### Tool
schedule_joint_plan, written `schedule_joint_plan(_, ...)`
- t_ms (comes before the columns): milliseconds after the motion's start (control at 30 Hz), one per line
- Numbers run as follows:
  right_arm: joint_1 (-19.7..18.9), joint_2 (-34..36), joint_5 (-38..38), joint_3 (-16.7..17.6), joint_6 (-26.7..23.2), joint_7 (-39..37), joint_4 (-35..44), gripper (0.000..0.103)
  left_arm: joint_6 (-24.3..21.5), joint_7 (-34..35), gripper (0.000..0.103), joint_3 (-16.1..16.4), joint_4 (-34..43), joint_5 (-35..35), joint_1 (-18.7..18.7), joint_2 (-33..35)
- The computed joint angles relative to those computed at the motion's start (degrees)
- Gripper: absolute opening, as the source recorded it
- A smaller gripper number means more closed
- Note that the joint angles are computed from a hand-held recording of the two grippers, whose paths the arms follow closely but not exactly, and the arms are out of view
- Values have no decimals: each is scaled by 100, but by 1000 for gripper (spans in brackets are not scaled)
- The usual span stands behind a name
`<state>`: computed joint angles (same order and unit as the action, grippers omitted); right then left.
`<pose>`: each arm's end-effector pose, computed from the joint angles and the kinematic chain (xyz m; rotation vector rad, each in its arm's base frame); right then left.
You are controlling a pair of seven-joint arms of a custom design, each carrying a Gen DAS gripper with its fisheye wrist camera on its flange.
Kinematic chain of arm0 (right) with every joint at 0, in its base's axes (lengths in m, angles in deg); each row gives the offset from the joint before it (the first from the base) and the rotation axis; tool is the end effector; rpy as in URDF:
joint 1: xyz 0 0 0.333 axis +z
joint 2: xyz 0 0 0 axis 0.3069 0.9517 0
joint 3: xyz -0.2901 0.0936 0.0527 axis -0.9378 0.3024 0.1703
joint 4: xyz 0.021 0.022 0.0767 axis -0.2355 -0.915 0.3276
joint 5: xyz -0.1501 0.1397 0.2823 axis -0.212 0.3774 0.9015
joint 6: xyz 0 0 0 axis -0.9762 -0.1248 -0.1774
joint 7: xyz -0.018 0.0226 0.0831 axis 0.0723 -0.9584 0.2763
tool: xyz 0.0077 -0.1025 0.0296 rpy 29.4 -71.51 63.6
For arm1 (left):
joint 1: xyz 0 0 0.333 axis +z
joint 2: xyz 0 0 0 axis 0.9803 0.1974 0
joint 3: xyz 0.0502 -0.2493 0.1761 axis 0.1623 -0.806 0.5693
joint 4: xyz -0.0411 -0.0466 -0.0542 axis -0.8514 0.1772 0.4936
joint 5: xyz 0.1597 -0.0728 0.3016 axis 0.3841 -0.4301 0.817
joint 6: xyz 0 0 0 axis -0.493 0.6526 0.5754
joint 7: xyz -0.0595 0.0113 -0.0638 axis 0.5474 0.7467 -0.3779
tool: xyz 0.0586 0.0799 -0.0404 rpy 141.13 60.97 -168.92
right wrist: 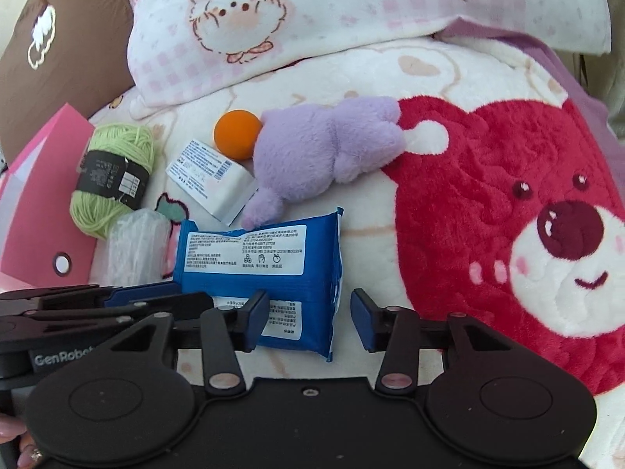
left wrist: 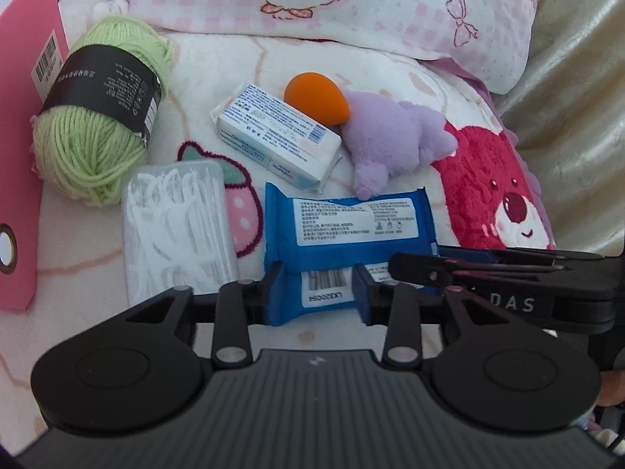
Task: Organize objects
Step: 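Close the right gripper on the blue wet-wipe pack and lift it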
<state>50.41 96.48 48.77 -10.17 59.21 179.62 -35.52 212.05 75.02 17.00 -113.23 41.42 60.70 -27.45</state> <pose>0.4810 0.4165 0.4926 -1.6119 2.0349 -0.2721 0.5765 -0.3836 0.4953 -2.0287 2.1266 -0.9702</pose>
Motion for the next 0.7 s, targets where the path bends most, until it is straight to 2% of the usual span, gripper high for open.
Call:
schedule_joint_plan(33,22,0,-53,-7,-43,-6,14,49,47,31,50,-29,4,-35,19,20)
schedule_joint_plan(133,23,-29,-100,-4,45,-35,-38,37,-101,54,51,-28,164,-34,-5,83)
schedule_joint_plan(300,137,-116,-514,-67,121,85,-92,27,-85,-8,53,16,169,-59,0,46)
schedule_joint_plan(333,185,-131,-653,-93,11,149,-60,19,-97,-127,53,139,165,127,-97,3)
schedule_joint_plan(367,246,-102,-795,-108,-261,143,71,7,-130,-256,51,280,176,378,-211,-37)
schedule_joint_plan(400,316,-53,-912,-113,-658,93,251,4,-149,-282,51,326,196,515,-243,-50)
schedule_joint_plan(433,363,-71,-919,-166,-790,44,268,4,-139,-218,51,275,224,491,-192,-28)
schedule_joint_plan(533,63,-361,-661,-81,-60,124,-298,4,-303,-101,50,99,431,188,-54,161)
schedule_joint_plan(633,-98,-565,-500,-61,588,273,-752,11,-213,-343,50,311,452,510,-272,215)
schedule_joint_plan(700,-164,-652,-476,-46,964,352,-960,13,-278,-470,50,420,545,785,-408,258)
